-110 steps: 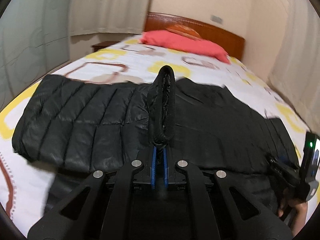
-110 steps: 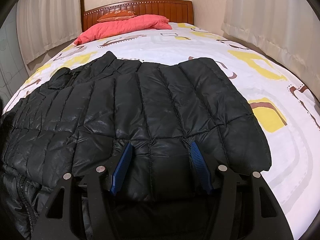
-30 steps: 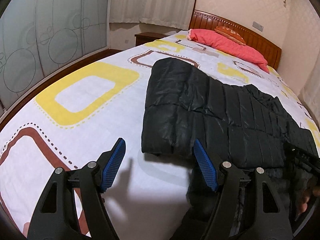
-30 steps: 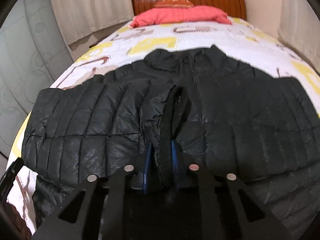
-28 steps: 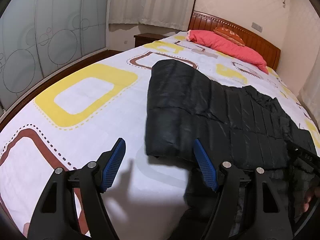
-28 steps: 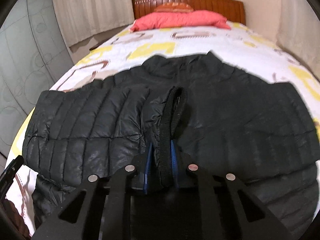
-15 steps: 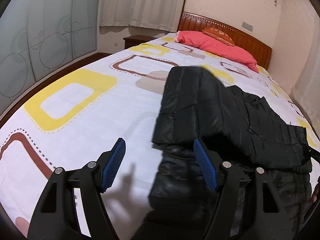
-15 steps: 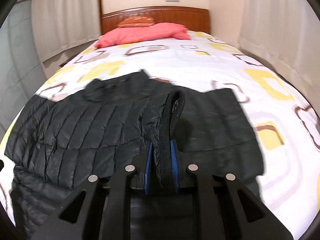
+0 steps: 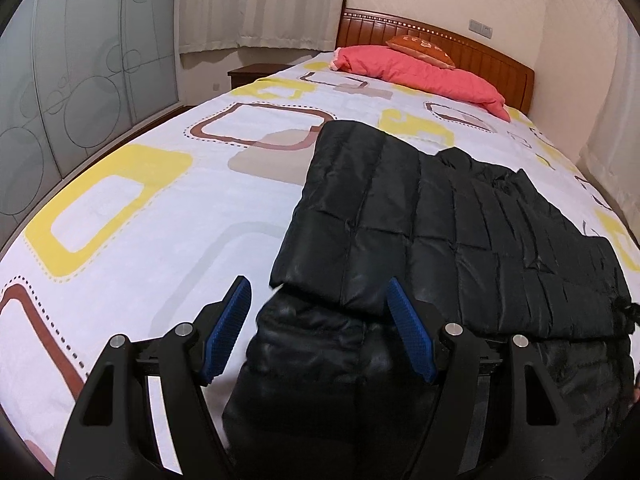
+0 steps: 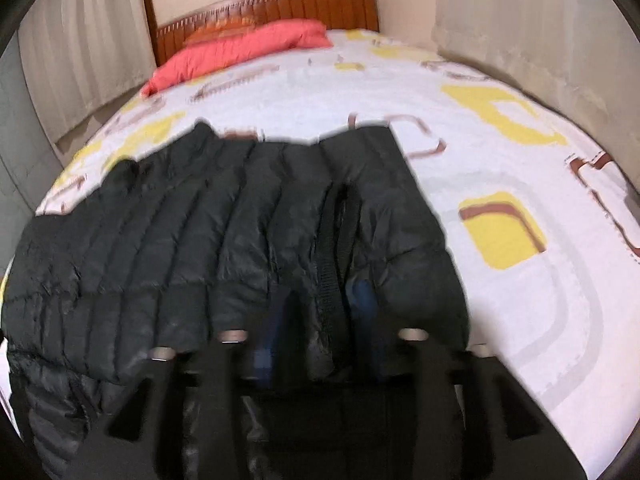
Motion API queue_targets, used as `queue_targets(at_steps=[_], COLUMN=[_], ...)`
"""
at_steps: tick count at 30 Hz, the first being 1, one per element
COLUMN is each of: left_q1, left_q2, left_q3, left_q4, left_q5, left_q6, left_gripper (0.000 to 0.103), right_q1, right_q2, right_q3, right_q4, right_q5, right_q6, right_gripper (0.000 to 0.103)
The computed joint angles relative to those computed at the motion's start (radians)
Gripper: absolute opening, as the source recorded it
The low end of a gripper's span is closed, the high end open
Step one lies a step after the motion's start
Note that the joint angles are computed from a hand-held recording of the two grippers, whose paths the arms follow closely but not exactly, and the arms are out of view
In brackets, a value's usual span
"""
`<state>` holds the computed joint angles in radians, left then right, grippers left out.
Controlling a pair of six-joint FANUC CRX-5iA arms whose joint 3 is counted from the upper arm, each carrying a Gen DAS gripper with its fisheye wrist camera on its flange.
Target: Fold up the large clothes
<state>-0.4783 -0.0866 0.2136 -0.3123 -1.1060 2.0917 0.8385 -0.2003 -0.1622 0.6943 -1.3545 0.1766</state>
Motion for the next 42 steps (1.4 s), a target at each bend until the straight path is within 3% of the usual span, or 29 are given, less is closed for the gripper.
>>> queue_targets(at_steps=[2,5,7,11,16,21,24,26,27,28,30,33,35,37,42], left_q1=[-0.001,-0.009,-0.013,-0.008,0.006,-0.011,0.0,0.004,-0.003,-0.005,-0.008,0.014,0.007,0.039,0.072], left_q2=[0.022,0.058,0.084,0.178,0.161,0.095,0.15,0.216,0.273,0.294,0.287,0.221,0.226,0.27,0.199], left_q3=[0.022,0.053,0.073,0.155,0.156,0.134,0.171,0.221,0.276,0.296,0.296,0.226,0.229,0.24,0.18], left_q4=[-0.005,-0.023,-0.03,-0.035,-0.016,-0.065,-0.037,-0.021,-0.037,-0.042,-0.05,-0.018,-0.055,0.022,0.083], left_q5=[0.001,0.004,-0.009,-0.128,-0.141,-0.044,-0.014,-0.066,-0.142,-0.165,-0.158,-0.072,-0.084,-0.12,-0.087], left_q6=[0.001,-0.002,-0.003,-0.025,-0.022,0.063,0.03,-0.005,-0.038,-0.052,-0.043,0.012,0.045,-0.017,-0.014], left_gripper=[0.07,0.07,0.07,0.072,0.07,0.07,0.07,0.07,0.072,0.073,0.073,0.073,0.073,0.074,0.074], right_q1=[0.031,0.04,0.03,-0.018,-0.024,-0.039,-0.07,-0.087,-0.094,-0.093,-0.087,-0.06,-0.044,-0.055,-0.024], right_q2=[0.003,0.019,0.043,0.097,0.102,0.121,0.179,0.224,0.237,0.233,0.22,0.185,0.171,0.176,0.114], right_q3=[-0.015,-0.007,0.011,0.036,0.069,0.097,0.14,0.172,0.176,0.17,0.171,0.138,0.1,0.083,0.085], right_q4=[0.09,0.116,0.09,-0.04,-0.05,0.007,-0.002,-0.034,-0.047,-0.047,-0.049,-0.016,0.005,-0.006,-0.027], right_q5=[-0.015,0.012,0.041,0.079,0.071,0.095,0.1,0.08,0.079,0.082,0.077,0.062,0.058,0.081,0.059], right_q6=[-0.051,-0.029,0.011,0.093,0.085,0.081,0.106,0.146,0.159,0.157,0.154,0.112,0.08,0.094,0.077], right_gripper=[0.061,0.061,0.06,0.06,0.06,0.06,0.06,0.061,0.063,0.063,0.063,0.063,0.063,0.065,0.065])
